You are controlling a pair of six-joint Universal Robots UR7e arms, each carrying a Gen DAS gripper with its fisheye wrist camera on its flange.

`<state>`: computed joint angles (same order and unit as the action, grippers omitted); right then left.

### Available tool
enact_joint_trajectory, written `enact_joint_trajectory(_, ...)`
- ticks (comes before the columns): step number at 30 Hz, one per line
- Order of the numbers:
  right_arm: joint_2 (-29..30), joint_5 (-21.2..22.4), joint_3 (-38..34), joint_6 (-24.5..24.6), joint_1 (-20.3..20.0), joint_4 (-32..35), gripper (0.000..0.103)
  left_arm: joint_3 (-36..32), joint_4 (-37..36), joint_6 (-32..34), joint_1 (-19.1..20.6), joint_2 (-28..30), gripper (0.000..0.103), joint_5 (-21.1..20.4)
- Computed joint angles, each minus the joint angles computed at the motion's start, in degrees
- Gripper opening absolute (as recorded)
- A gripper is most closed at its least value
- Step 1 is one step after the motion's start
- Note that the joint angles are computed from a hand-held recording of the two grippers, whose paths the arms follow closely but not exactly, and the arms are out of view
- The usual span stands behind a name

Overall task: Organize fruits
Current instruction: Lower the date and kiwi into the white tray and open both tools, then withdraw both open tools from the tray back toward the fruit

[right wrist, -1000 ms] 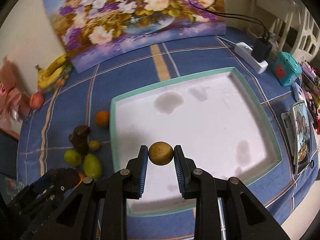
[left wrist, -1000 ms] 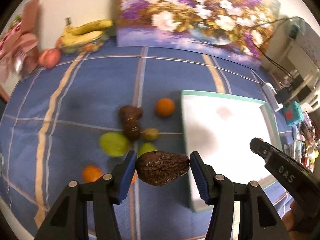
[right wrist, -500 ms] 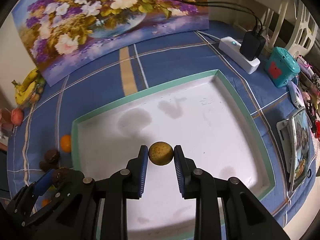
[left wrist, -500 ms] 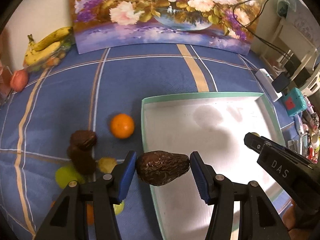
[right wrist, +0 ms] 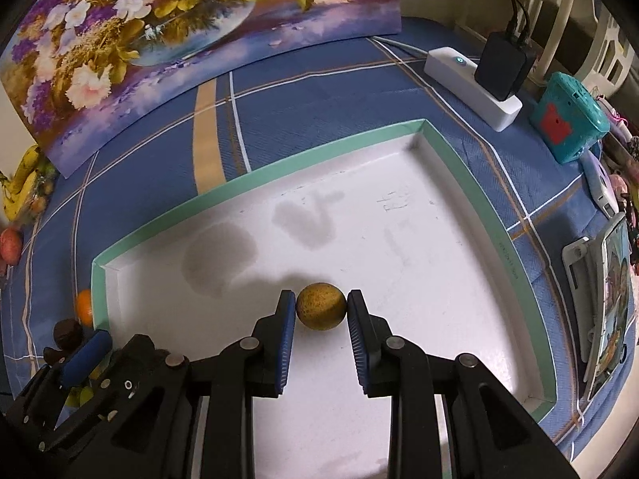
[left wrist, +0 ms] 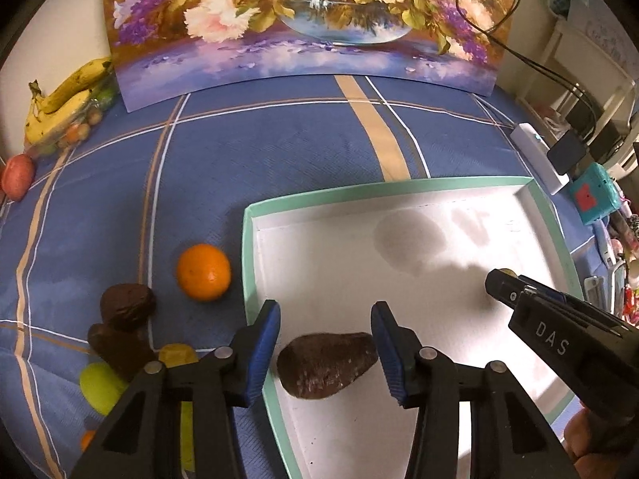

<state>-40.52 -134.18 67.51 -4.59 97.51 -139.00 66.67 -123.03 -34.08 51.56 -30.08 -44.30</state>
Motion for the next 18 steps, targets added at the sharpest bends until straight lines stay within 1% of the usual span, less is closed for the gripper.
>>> enact_joint_trajectory(10,-1.0,0.3,0.9,1.1,-0.3,0.5,0.028,-0.3,1.7,-0.1,-1.0,-0.6,0.052,1.1)
enact_joint_trajectory(18,-1.7,0.2,1.0,0.8,0.1,0.6,0.03,1.3,3.4,-2.8,-1.8,-3.2,0.052,1.9)
